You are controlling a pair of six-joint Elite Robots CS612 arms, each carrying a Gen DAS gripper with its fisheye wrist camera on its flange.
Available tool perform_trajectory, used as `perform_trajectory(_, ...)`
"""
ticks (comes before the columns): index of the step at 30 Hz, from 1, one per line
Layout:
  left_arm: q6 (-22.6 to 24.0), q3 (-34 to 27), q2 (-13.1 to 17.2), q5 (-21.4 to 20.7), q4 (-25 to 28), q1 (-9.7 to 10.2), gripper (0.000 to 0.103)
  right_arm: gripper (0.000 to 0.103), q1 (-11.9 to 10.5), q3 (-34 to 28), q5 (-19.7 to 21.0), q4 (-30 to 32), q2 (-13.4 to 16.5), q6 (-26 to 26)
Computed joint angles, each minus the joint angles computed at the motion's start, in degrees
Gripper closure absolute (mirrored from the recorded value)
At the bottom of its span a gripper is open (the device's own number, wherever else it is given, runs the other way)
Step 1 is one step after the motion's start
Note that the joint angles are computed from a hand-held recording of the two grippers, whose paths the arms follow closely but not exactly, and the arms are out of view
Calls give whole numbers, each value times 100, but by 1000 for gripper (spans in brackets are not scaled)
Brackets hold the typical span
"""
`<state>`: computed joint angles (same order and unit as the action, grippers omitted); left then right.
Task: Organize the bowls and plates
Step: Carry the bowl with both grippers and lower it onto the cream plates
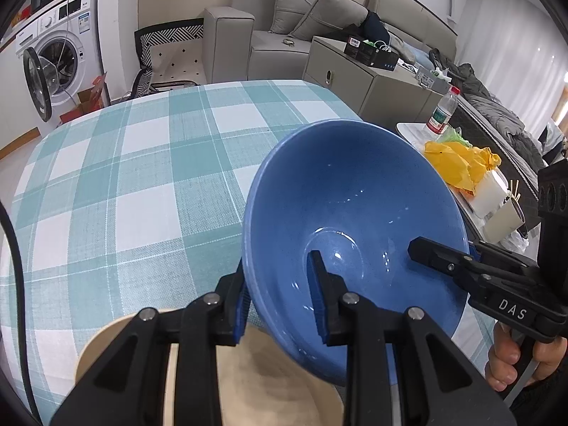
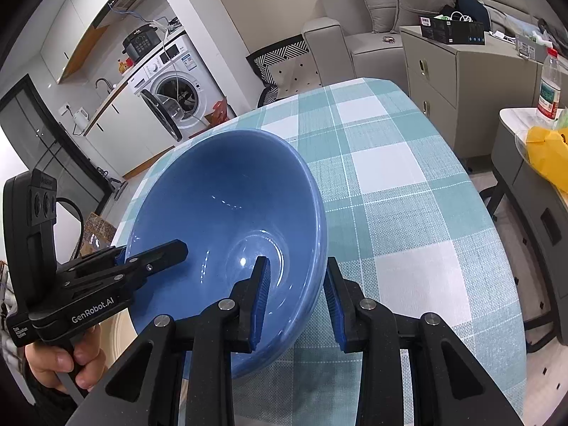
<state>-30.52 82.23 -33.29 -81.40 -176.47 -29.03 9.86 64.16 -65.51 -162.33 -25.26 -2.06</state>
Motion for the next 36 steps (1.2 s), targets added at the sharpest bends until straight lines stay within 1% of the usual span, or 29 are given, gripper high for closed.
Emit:
perform_trajectory(14,26,56,-55,45,-60,-20,75,71,-3,35,6,8,-60,75)
perform_trajectory(27,34,214,-183,163,-232,-61,75,71,-13,268,39,-241,-223,68)
perform_trajectory(36,-33,393,-309,335,-381,-103,75,71,5,423,97,-431,-337,14)
